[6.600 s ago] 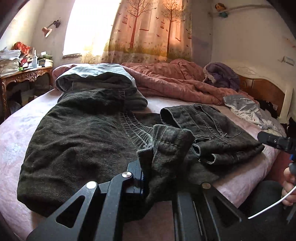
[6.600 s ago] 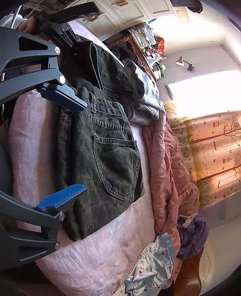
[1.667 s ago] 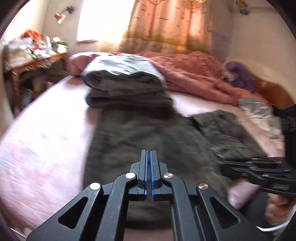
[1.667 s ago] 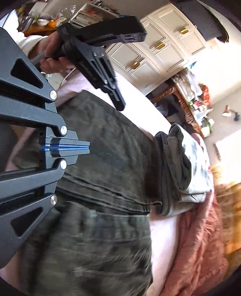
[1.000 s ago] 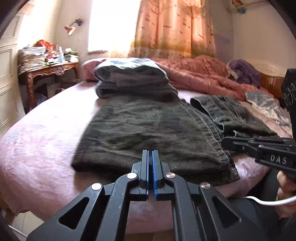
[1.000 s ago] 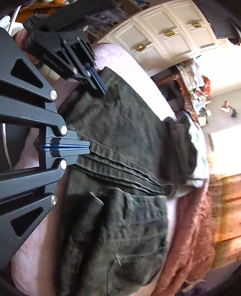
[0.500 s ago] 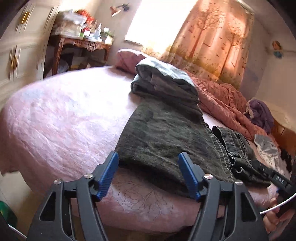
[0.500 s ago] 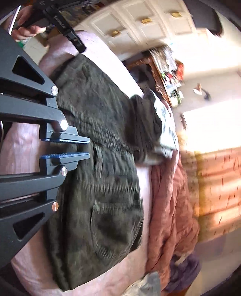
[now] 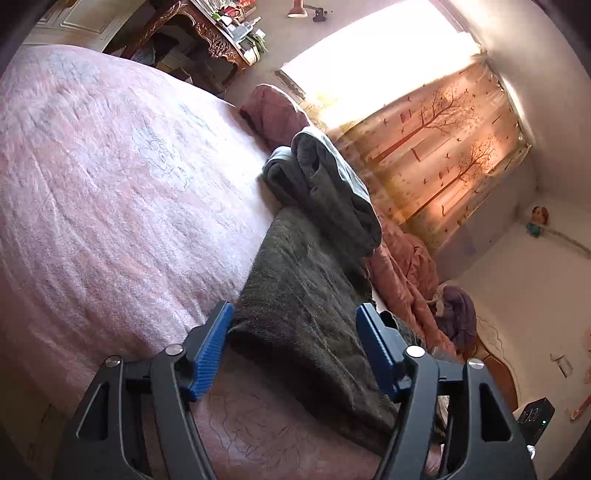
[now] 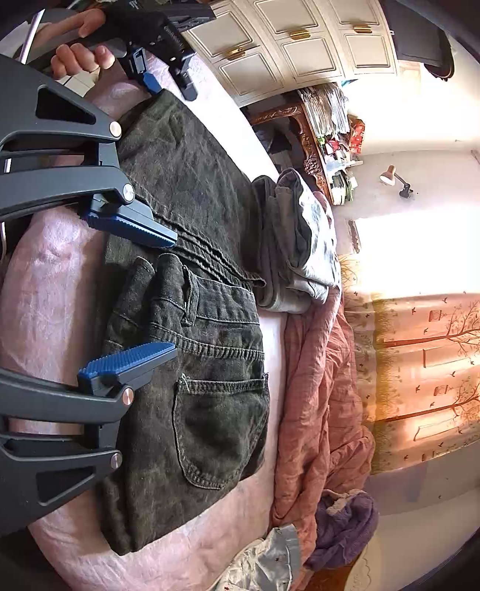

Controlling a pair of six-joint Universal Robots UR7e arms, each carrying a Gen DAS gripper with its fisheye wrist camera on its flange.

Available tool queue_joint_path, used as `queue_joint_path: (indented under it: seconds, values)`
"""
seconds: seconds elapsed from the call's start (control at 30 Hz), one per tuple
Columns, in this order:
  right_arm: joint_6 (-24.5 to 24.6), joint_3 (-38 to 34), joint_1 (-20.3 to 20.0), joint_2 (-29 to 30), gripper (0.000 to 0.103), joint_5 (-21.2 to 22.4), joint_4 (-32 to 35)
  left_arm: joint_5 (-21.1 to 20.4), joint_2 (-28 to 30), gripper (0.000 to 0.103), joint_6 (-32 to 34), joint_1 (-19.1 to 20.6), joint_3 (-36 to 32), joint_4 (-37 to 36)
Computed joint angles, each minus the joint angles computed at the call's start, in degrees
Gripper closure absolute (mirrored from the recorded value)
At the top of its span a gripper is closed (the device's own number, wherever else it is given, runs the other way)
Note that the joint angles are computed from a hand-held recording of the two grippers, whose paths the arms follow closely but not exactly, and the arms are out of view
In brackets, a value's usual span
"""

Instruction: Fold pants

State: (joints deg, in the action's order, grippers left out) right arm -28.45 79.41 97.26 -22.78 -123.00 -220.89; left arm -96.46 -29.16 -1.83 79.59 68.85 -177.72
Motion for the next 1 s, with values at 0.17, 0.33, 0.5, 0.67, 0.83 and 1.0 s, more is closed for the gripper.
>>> queue_joint_path:
  seconds: [0.17,0.33,0.5,0.67,0.83,1.0]
  values:
    - [4.61,1.39,-0.76,-1.52,0.048,0.82,2.39,1.11,-0.55,0.059,1.95,-0.54,0.64,0.52]
    - [4.25,0.59,-0.53,-1.03,0.048,-0.32,3.16,9.03,1.08,0.035,7.53,-2.86,-2.11,4.94]
    - [1.85,-0.53,-0.09,0.01,0.048,-1.49,2.51,13.95,3.05,0.028,10.99,-4.75,-3.79,3.36]
    - [0.86,-0.05,-0.07,-0.10,0.048,-0.90,2.42,11.42,5.74,0.033,13.19,-4.31,-8.62,3.07]
    - [1.50,-0.04,-0.08,-0.33,0.048,-1.28,4.28,9.62,7.09,0.056,14.94,-3.14,-11.67,6.84]
    - [1.48,-0.07,-0.08,-0.43,0.048,-1.26,4.69,11.15,6.43,0.048,17.76,-3.98,-8.41,3.40]
